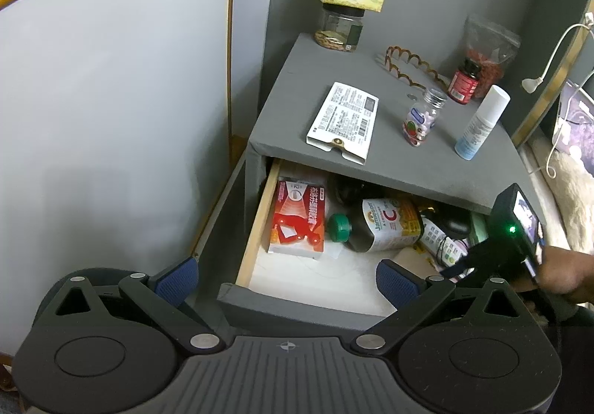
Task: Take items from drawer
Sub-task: 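Grasp the beige case edge-on with the right tool and lift it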
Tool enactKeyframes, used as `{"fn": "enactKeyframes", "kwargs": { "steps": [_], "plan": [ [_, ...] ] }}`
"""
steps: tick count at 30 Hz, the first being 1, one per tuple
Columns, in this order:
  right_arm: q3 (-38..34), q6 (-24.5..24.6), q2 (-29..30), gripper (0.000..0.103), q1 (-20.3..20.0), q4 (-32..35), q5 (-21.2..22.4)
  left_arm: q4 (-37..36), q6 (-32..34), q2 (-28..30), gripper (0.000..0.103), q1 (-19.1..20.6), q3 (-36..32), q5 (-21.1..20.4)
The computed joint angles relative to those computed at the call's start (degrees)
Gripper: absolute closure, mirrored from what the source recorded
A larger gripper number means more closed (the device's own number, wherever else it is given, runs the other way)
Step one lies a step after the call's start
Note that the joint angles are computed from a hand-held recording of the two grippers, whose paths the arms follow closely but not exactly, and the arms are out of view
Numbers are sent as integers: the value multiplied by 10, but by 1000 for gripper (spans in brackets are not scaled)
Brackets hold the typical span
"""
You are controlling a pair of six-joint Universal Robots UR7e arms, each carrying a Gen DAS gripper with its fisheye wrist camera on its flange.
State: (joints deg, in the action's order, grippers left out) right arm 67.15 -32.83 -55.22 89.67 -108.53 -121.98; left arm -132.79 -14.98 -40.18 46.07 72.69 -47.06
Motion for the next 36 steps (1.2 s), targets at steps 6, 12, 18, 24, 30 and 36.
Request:
{"fn": "enactKeyframes", "kwargs": {
  "steps": [6,12,18,24,30,36],
  "plan": [
    [54,-75,-24,46,24,-85,-59,-4,-1,0,2,0,-1,2],
    [22,59,-22,51,15,-27,39,-3,-1,-1,2,0,0,-1],
    [24,147,-32,87,-17,-25,118,-9,4,0,2,-2,-1,-4],
    [52,132,-42,87,-25,-35,114,-12,6,-2,2,-3,2,-5],
    [48,102,-24,80,-11,-40,84,-10,6,-2,2,-3,3,-2],
    [45,76,-3,87,1,-49,38,-13,6,-2,2,-3,2,-4]
  ]
}}
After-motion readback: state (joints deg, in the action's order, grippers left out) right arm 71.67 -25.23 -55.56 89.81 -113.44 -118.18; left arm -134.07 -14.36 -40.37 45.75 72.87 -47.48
